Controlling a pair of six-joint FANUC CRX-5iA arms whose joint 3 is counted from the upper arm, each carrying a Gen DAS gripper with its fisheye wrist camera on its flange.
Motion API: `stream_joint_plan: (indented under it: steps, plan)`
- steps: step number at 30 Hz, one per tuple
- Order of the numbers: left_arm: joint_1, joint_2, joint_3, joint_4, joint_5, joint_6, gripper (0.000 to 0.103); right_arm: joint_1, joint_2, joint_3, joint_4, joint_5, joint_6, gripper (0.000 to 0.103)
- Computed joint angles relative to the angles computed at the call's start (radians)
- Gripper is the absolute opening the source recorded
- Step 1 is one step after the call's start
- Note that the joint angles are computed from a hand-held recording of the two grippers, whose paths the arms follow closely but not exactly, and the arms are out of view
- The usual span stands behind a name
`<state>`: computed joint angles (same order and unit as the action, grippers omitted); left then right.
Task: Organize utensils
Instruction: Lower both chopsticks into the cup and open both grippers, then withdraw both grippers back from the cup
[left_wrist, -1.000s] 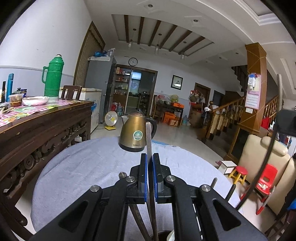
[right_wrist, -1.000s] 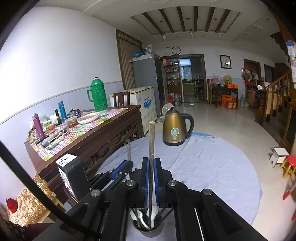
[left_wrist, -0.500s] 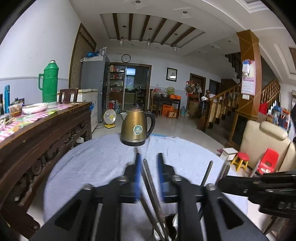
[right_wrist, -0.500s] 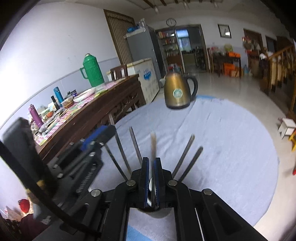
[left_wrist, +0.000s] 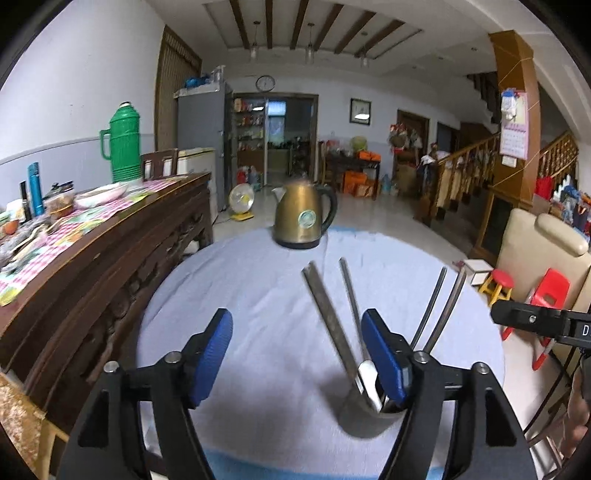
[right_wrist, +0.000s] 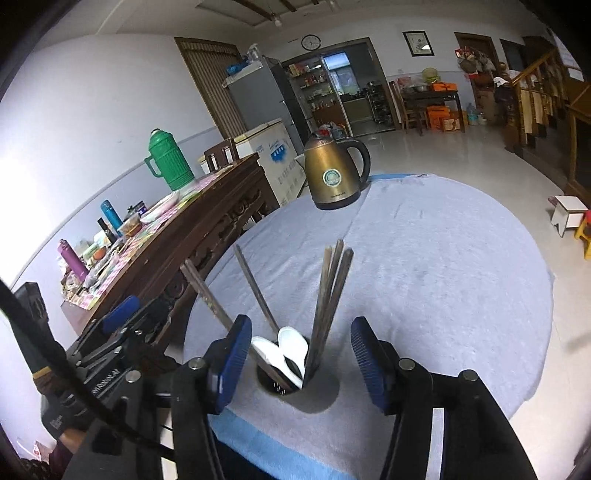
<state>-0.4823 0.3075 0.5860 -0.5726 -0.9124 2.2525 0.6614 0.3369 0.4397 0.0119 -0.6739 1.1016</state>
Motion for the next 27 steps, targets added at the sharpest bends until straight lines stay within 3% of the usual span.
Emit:
stream_joint_plan:
  steps: [3,8,13,19,27]
  plan:
    - [-0.023,-0.004,0.028,-0.01,-0.112,-0.016,0.086,0.015,-0.032,-0.048,0.037,0.0,-0.044,0.06]
    - [-0.071,-0.001,0.073,-0.06,-0.28,-0.007,0.086,0.065,-0.101,-0.152,0.143,-0.001,-0.156,0.061]
    - [-0.102,-0.012,0.078,-0.085,-0.364,0.022,0.086,0.122,-0.155,-0.245,0.293,-0.014,-0.295,0.065]
    - [-0.122,-0.016,0.089,-0.122,-0.399,0.037,0.087,0.171,-0.196,-0.332,0.47,-0.014,-0.441,0.069]
    - [-0.117,-0.02,0.085,-0.125,-0.416,0.049,0.087,0.201,-0.182,-0.34,0.559,-0.024,-0.51,0.07]
